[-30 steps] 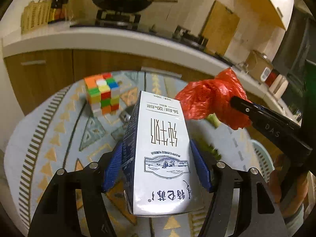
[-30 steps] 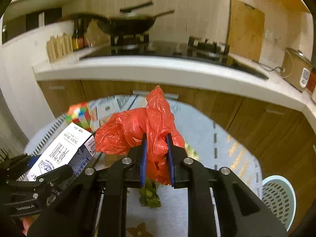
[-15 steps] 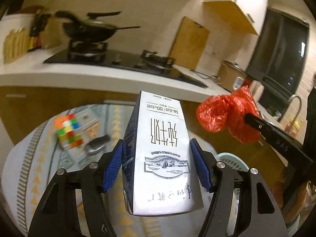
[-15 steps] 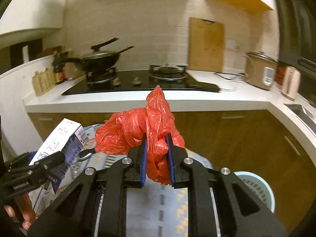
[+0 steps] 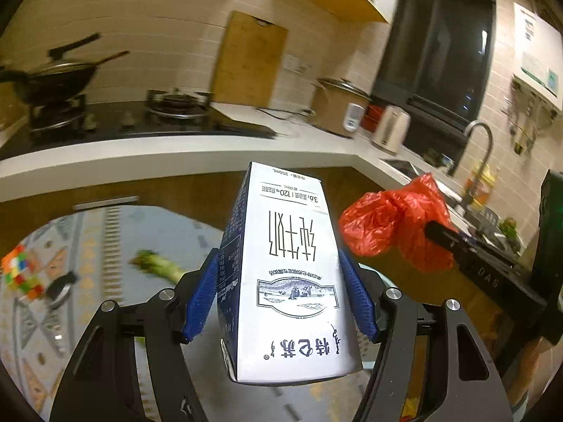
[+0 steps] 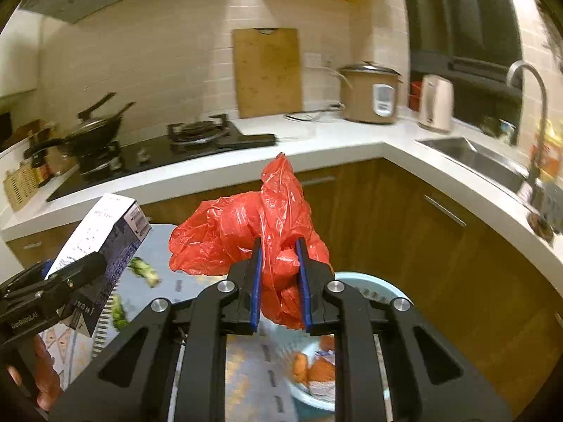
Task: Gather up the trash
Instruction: 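Lift the carton and red bag and carry both over the basket, then open both tools to drop the carton and bag into the basket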
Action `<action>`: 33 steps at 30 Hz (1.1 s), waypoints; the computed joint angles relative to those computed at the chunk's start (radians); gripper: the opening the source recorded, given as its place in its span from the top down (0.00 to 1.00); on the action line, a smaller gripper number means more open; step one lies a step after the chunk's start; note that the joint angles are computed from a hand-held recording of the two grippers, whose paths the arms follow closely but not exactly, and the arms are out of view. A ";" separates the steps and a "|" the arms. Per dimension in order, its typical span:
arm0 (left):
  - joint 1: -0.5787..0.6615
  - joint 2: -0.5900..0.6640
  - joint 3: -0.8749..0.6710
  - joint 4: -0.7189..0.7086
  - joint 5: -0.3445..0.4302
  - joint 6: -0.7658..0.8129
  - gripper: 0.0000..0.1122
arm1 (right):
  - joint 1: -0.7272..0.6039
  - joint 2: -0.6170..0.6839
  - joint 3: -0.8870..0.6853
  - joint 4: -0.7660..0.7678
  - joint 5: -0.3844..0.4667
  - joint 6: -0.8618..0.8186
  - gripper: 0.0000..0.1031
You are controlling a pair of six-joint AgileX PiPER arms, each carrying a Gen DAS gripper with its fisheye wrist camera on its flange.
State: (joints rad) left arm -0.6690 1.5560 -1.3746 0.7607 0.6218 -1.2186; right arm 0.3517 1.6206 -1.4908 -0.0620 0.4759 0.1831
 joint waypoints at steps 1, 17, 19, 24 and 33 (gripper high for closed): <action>-0.002 0.030 -0.029 -0.020 -0.008 0.023 0.43 | -0.019 -0.004 0.011 0.021 -0.002 -0.018 0.86; 0.029 0.480 -0.462 -0.478 -0.036 0.489 0.43 | -0.235 0.158 0.038 0.203 0.048 -0.122 0.85; 0.032 0.527 -0.507 -0.522 -0.024 0.533 0.43 | -0.249 0.198 0.022 0.213 0.062 -0.126 0.85; 0.037 0.628 -0.618 -0.599 0.020 0.605 0.43 | -0.267 0.271 -0.012 0.232 0.089 -0.139 0.83; 0.065 0.676 -0.660 -0.708 0.028 0.681 0.31 | -0.278 0.339 -0.059 0.286 0.128 -0.188 0.71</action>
